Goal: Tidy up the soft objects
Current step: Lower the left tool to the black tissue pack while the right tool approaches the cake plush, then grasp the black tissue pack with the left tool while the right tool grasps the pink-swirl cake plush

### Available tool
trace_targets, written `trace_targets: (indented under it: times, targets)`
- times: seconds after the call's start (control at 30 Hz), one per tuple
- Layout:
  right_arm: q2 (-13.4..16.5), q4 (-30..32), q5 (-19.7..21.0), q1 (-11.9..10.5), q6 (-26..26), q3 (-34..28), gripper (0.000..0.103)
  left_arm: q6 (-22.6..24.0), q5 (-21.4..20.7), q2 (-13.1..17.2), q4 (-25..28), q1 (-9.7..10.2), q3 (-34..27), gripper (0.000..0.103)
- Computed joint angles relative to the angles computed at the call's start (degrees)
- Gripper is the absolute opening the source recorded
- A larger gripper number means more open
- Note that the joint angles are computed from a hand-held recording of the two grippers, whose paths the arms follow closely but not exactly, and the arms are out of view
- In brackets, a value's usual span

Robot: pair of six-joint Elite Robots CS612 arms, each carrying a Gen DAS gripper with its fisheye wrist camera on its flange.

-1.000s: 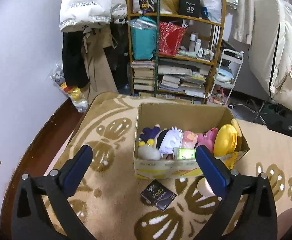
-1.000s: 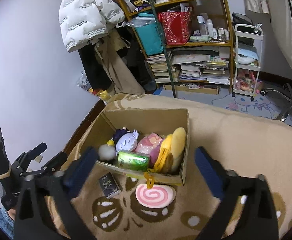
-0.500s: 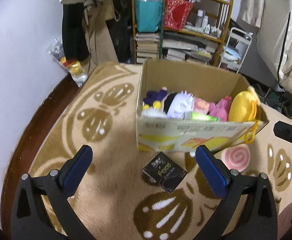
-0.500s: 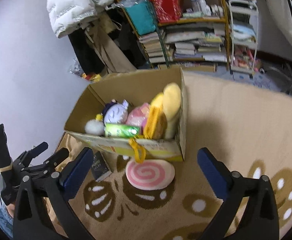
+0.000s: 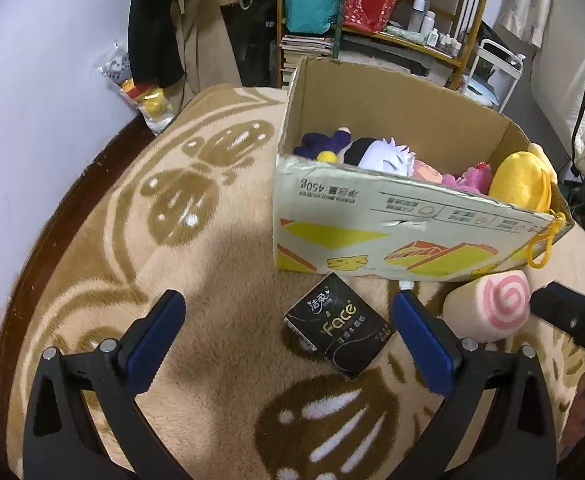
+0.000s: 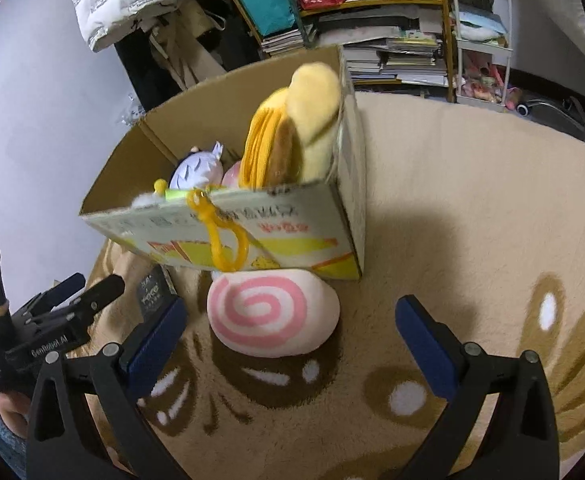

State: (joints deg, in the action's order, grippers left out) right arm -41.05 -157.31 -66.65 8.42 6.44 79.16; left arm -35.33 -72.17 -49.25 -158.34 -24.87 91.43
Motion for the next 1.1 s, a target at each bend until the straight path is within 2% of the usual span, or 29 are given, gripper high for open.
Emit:
trace_targets:
  times: [0.23, 0.33, 0.53, 0.73, 0.83, 0.87, 0.97, 1.1]
  targets:
    - [1.1, 0.2, -0.4, 0.5, -4.1, -0.4, 0.103, 0.2, -0.8, 1.6, 1.7, 0.01, -1.4, 0.102]
    - [1.3, 0.6, -0.1, 0.4, -3.2, -0.5, 0.103, 0.1, 0.3, 2.0, 1.4, -0.45, -1.6, 0.102]
    - [1.9, 2.7, 0.0, 0.5, -3.3, -1.2, 0.103, -0.6, -1.2, 2.9, 2.7, -0.43, -2.5, 0.102]
    - [2.0, 3.2, 0.4, 0.3, -3.3, -1.2, 0.103, -1.6, -0.8, 3.6, 4.6, -0.25, -3.5, 0.102]
    - [2.2, 3.8, 1.0, 0.1, -3.3, -1.3, 0.103, -0.4, -1.0, 4.1, 5.9, -0.19, -4.4, 0.102]
    - [2.2, 3.7, 1.0, 0.2, -3.4, -1.3, 0.103, -0.2, -0.7, 4.2, 6.2, -0.27, -4.5, 0.101]
    - [2.3, 3.5, 0.8, 0.3, -4.1, -1.4, 0.102, -0.4, -2.6, 4.5, 6.8, -0.02, -5.2, 0.087]
    - [2.3, 4.2, 1.2, 0.3, -5.3, -1.3, 0.090, -1.0, -3.1, 5.1, 9.5, 0.06, -6.5, 0.083]
